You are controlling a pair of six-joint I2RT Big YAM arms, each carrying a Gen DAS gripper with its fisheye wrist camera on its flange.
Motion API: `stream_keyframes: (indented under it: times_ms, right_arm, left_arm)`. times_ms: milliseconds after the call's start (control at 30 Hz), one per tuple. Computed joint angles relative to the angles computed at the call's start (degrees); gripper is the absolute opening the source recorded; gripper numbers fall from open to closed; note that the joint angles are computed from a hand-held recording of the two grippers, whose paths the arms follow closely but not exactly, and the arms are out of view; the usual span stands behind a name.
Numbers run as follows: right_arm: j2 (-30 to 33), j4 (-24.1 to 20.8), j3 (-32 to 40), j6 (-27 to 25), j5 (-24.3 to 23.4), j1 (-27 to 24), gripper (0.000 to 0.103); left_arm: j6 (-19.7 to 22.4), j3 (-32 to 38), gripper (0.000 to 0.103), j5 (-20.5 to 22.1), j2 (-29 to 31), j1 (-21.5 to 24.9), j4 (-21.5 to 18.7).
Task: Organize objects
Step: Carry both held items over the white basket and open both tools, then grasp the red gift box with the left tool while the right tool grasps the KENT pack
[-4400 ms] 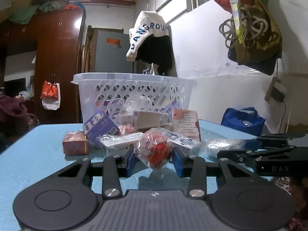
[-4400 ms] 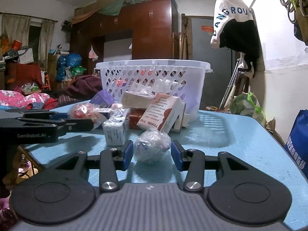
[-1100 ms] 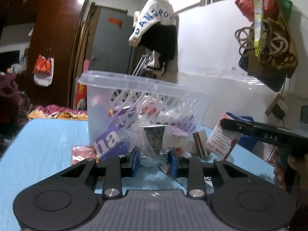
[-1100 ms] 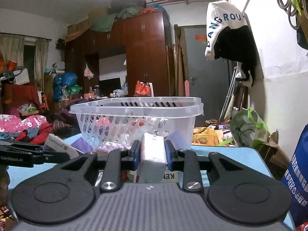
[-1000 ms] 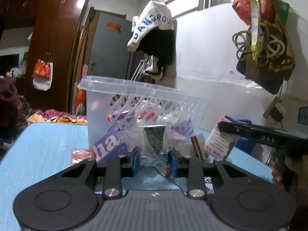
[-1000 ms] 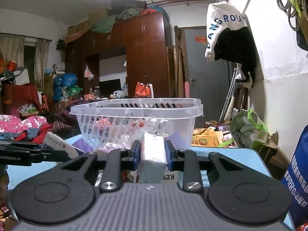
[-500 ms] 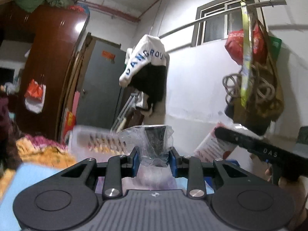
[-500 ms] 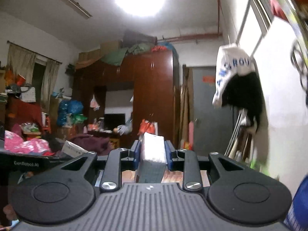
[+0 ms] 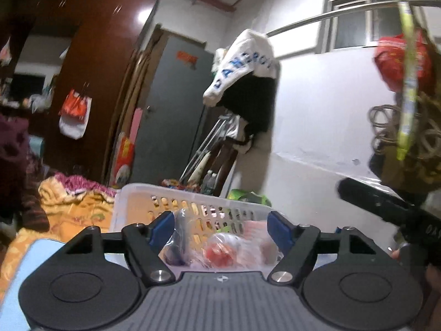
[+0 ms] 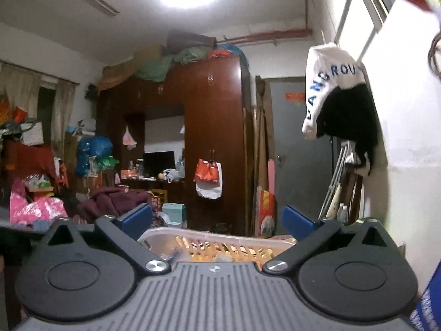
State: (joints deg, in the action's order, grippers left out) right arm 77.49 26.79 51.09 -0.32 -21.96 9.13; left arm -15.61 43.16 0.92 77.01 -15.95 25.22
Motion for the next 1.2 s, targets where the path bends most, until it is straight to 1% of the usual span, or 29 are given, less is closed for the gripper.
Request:
stream_keyframes:
  times_ms: [33, 67, 100, 133, 167, 200, 233, 300, 333, 367, 400, 467, 533, 567, 633, 667, 700, 733, 767, 800, 833, 867, 933, 967, 1033, 1067, 1133, 1167, 1200]
  right_arm:
    - [-1.7, 0.2, -2.1, -1.2, 0.0, -0.8, 0.103]
    - [-3.4, 1.1, -4.6, -2.0, 0.2, -1.7, 0.103]
    - [-4.3, 1.6, -6.5, -2.3, 0.0, -2.6, 0.103]
    - [-4.5, 0.2, -7.1, -2.5, -0.4, -3.2, 0.103]
    - [-4.4, -3.7, -6.7, -2.9, -0.8, -3.8, 0.103]
    - [-3.5, -10.1, -5.0, -4.1, -0.9, -4.0, 0.103]
    - [-2.0, -16.6, -2.7, -5.4, -0.2, -4.0, 0.103]
    - [1.8, -26.0, 1.8, -8.4, 0.8, -3.7, 0.103]
    - [3.3, -29.2, 3.4, -9.2, 1.7, -3.3, 0.103]
    - [4.7, -31.5, 4.8, -9.3, 2.6, -2.8, 0.103]
    - [6.2, -33.2, 6.1, -9.7, 2.5, -2.5, 0.1]
    - [7.9, -35.1, 7.2, -11.2, 2.7, -2.1, 0.092]
    - [9.1, -36.6, 8.1, -11.9, 3.8, -1.6, 0.076]
    - [9.6, -36.8, 8.3, -12.3, 3.6, -1.6, 0.073]
    - [9.8, -36.5, 7.6, -12.6, 2.5, -1.8, 0.061]
    - [10.0, -37.3, 7.7, -12.8, 2.5, -1.7, 0.057]
    - [9.6, -36.6, 7.2, -12.7, 2.6, -1.7, 0.052]
    - [8.9, -35.7, 6.4, -12.6, 1.8, -2.1, 0.045]
    - [8.1, -34.9, 5.5, -12.4, 1.3, -2.4, 0.041]
    - [7.8, -34.6, 5.3, -12.2, 1.0, -2.7, 0.041]
    - [8.0, -33.9, 5.5, -11.7, 0.3, -3.1, 0.041]
    - [8.0, -32.8, 5.6, -11.0, -0.1, -3.2, 0.041]
    - [7.3, -29.3, 4.2, -9.7, -0.7, -3.6, 0.041]
    - [7.1, -28.5, 4.0, -9.3, -0.7, -3.8, 0.041]
    - [6.8, -26.8, 3.3, -9.2, -1.2, -3.8, 0.041]
    - [6.6, -25.5, 2.7, -9.1, -1.0, -3.7, 0.041]
    - [6.0, -23.2, 1.6, -8.9, -0.4, -3.5, 0.041]
    - [6.2, -22.6, 1.7, -8.8, -0.6, -3.4, 0.041]
    - [6.3, -21.9, 1.5, -8.9, -1.0, -3.5, 0.041]
  left_arm:
    - [1.7, -2.4, 0.084, -0.4, -1.8, -0.1, 1.3]
    - [3.5, -4.6, 0.092, -1.2, -3.4, -0.1, 2.5]
    - [4.8, -6.6, 0.095, -3.0, -5.0, -0.3, 2.7]
    - [6.2, -7.9, 0.099, -5.2, -6.2, -0.5, 1.4]
    - [7.2, -8.2, 0.099, -6.9, -7.0, -0.5, -1.9]
    - [7.6, -8.0, 0.099, -8.0, -7.4, -0.2, -6.3]
    - [7.5, -7.8, 0.099, -8.4, -7.0, 0.2, -9.1]
    - [7.6, -7.2, 0.098, -7.3, -5.5, 1.2, -12.8]
    - [7.8, -7.0, 0.098, -6.9, -4.8, 1.6, -13.7]
    - [8.1, -6.7, 0.098, -6.9, -4.1, 1.7, -14.4]
    - [8.4, -6.3, 0.098, -6.8, -3.3, 1.8, -15.1]
    - [8.2, -3.8, 0.098, -5.1, -1.7, 2.2, -19.6]
    - [8.5, -2.8, 0.098, -2.5, -0.7, 2.8, -22.4]
    - [8.8, -2.3, 0.098, -2.2, -0.3, 2.7, -23.7]
    - [9.3, -0.8, 0.097, -2.9, 0.5, 2.4, -26.3]
    - [9.3, -0.3, 0.095, -3.2, 0.9, 2.3, -27.3]
    - [9.2, 0.0, 0.095, -3.8, 1.0, 2.0, -27.7]
    - [9.1, 0.1, 0.092, -4.5, 1.1, 1.7, -27.9]
    - [9.4, 0.0, 0.081, -5.4, 1.0, 1.4, -27.9]
    - [9.7, -0.2, 0.072, -6.4, 0.7, 1.0, -27.5]
    - [9.6, -0.6, 0.054, -7.1, 0.4, 0.7, -27.1]
    - [9.4, -1.1, 0.052, -7.0, 0.4, 0.8, -26.0]
    - [9.0, -2.5, 0.052, -3.7, -0.1, 1.7, -23.8]
    - [8.8, -3.6, 0.052, -1.1, -0.7, 2.3, -21.9]
    - [7.0, -5.4, 0.052, 1.3, -1.2, 3.1, -17.8]
    - [5.9, -6.6, 0.051, 2.7, -1.6, 3.8, -15.2]
    - [4.8, -10.1, 0.051, 6.1, -2.6, 5.0, -7.3]
    - [5.4, -11.6, 0.051, 6.1, -3.0, 4.9, -3.5]
    - [6.6, -13.0, 0.052, 4.7, -3.4, 4.0, -0.2]
